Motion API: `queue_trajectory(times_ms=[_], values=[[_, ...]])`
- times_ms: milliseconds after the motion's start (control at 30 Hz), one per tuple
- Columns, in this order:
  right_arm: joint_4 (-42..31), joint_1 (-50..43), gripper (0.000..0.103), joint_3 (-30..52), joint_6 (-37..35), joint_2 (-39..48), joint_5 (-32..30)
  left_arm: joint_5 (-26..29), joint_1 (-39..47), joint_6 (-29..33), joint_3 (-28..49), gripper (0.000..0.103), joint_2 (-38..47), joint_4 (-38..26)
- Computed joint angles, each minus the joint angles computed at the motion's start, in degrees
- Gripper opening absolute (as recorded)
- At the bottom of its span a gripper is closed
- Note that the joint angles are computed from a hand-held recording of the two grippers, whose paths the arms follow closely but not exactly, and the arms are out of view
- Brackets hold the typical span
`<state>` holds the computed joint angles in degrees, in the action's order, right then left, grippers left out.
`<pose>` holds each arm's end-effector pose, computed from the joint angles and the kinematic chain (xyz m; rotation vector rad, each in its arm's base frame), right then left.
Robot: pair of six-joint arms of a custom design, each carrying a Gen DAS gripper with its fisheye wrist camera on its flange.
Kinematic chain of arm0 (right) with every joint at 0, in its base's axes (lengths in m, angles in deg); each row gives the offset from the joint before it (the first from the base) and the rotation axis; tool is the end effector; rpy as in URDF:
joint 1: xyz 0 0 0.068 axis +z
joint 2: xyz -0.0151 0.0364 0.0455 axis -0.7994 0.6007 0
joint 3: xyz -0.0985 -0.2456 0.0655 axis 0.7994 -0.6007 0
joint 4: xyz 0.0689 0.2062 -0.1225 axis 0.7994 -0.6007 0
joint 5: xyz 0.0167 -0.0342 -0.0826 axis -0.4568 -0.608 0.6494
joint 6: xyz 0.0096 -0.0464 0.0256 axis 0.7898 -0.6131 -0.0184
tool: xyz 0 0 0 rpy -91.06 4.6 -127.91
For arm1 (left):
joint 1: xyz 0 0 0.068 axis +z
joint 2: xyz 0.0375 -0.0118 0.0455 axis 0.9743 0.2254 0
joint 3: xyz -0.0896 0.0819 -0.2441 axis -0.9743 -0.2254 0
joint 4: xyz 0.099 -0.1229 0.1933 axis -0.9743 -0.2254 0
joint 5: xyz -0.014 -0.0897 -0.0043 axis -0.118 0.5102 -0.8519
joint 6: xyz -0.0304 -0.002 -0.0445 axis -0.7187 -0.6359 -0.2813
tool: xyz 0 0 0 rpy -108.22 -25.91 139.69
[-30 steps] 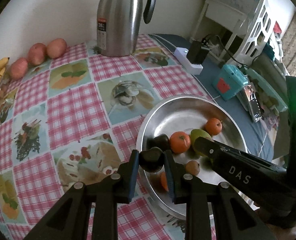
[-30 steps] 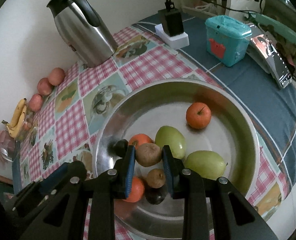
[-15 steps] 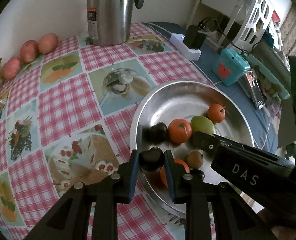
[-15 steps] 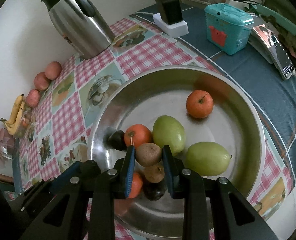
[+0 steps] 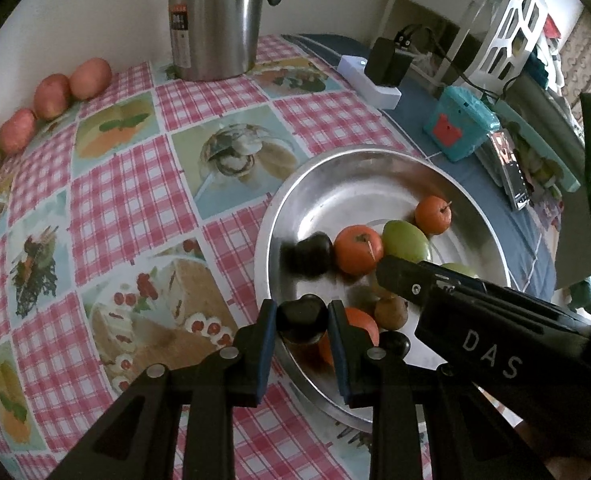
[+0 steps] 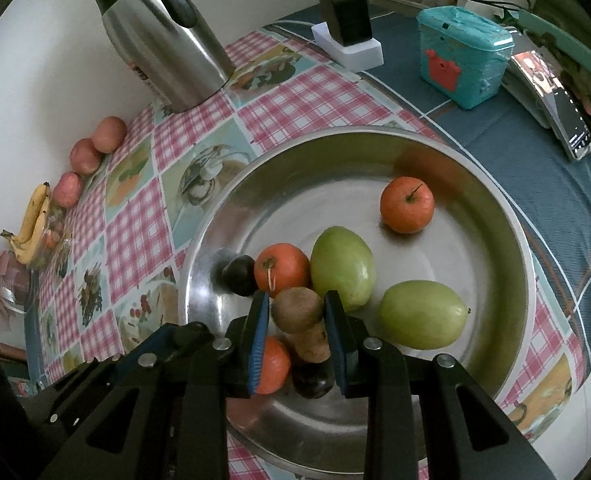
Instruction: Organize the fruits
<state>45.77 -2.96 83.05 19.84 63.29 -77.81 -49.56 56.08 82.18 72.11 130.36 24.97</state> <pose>0.1624 0.1840 0.2269 0.4085 2.6964 0.3723 0.1703 -0.0704 0.2297 0.3606 2.7072 -0.3335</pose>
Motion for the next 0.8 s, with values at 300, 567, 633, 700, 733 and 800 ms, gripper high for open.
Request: queue_trajectory(times_ms=[300, 567, 633, 700, 733, 800], values=[[0.3, 0.2, 0.041, -0.4, -0.3, -0.3, 0.0, 1.5, 1.4, 0.3, 0.1, 0.051, -2.0, -1.3], [-0.4, 1.3, 0.042, -1.0, -0.2, -2.1, 1.0, -0.1, 3.5, 0.9, 0.4, 0.069, -6.0, -5.7], [-1.3, 2.2, 0.047, -0.8, 0.1, -2.7, 1.7, -0.3, 5.8, 1.7, 0.3, 0.075, -7.3, -7.6], [-2.1, 3.5, 0.055, -0.7, 1.0, -3.2, 2.5, -0.6, 9.5, 2.8, 0.2, 0.080, -8.6, -9.7], [-2.6, 4.2, 0.057, -0.7, 1.4, -3.5, 2.9, -0.8, 10.6, 3.1, -0.1, 0.084, -9.1, -10.2], [-3.3, 5.6, 0.059, -0.6, 1.9, -3.8, 3.4, -1.8, 14.7, 4.3, -0.5, 0.090, -10.9, -11.8]])
